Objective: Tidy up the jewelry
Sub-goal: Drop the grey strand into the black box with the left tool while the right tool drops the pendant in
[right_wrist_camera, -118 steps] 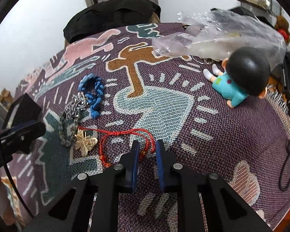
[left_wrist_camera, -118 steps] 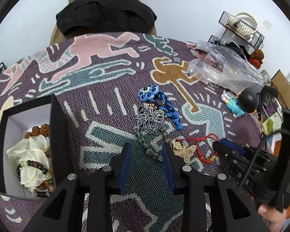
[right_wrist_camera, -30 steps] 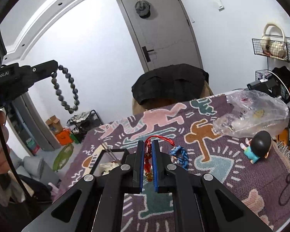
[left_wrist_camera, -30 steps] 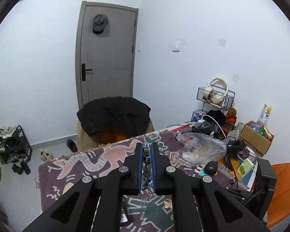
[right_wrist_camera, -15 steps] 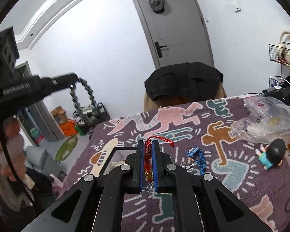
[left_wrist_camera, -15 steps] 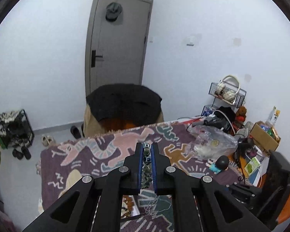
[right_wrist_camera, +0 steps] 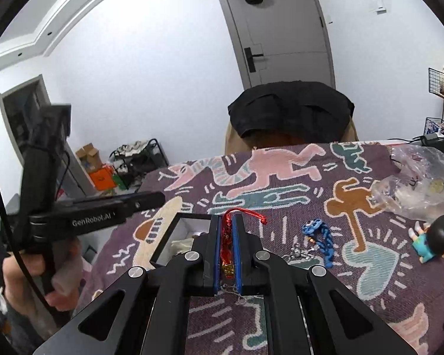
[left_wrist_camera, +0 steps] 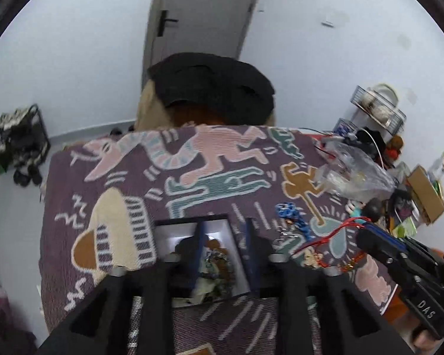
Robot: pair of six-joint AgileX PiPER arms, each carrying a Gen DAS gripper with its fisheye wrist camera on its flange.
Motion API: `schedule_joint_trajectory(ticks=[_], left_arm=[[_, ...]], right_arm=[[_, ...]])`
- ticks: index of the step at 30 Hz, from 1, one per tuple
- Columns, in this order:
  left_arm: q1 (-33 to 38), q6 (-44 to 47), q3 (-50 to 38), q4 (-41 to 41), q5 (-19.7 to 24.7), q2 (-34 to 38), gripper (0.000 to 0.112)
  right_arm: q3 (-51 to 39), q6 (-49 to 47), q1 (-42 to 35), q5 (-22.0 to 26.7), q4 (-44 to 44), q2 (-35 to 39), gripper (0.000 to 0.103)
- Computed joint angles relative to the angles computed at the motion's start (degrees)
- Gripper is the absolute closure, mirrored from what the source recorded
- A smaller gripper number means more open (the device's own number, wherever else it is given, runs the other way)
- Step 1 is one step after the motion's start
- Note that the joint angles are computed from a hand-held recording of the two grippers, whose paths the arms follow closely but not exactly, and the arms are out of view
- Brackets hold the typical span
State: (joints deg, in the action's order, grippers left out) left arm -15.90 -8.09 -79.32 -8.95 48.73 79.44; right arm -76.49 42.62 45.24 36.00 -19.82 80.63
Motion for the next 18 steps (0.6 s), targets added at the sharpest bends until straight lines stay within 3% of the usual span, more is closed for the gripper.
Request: schedule_joint_trajectory(ticks=[2,10,15,16,18], left_arm=[[2.9,1.1,3.9,-1.8,-2.9,-2.2,0.049],[11.5,7.4,9.2,-7.0,-4.2,-6.0,0.048],[14.6,10.1,10.8,-9.7,-4.5,-6.6,0.047],[14.8,10.3,11.0,-10.1,-4.4,-6.8,0.047],[15.0,11.1,11.5,-10.9,-4.3,-7.1,0.047]], right_arm=[[-1.2,-0.4,0.5,0.2,0.3,1.4,0.095],[-7.4,-4.2,1.0,0.1,5.0,8.7,0.095],[-11.0,-10.6,0.3,-2.1,12.3,13.0,0.093],[-12.0,-13.3,-0.5,-1.5,15.5,14.2,0.088],[-11.3,-12.9,-1.3,-1.3,17.1,14.4,0.053]])
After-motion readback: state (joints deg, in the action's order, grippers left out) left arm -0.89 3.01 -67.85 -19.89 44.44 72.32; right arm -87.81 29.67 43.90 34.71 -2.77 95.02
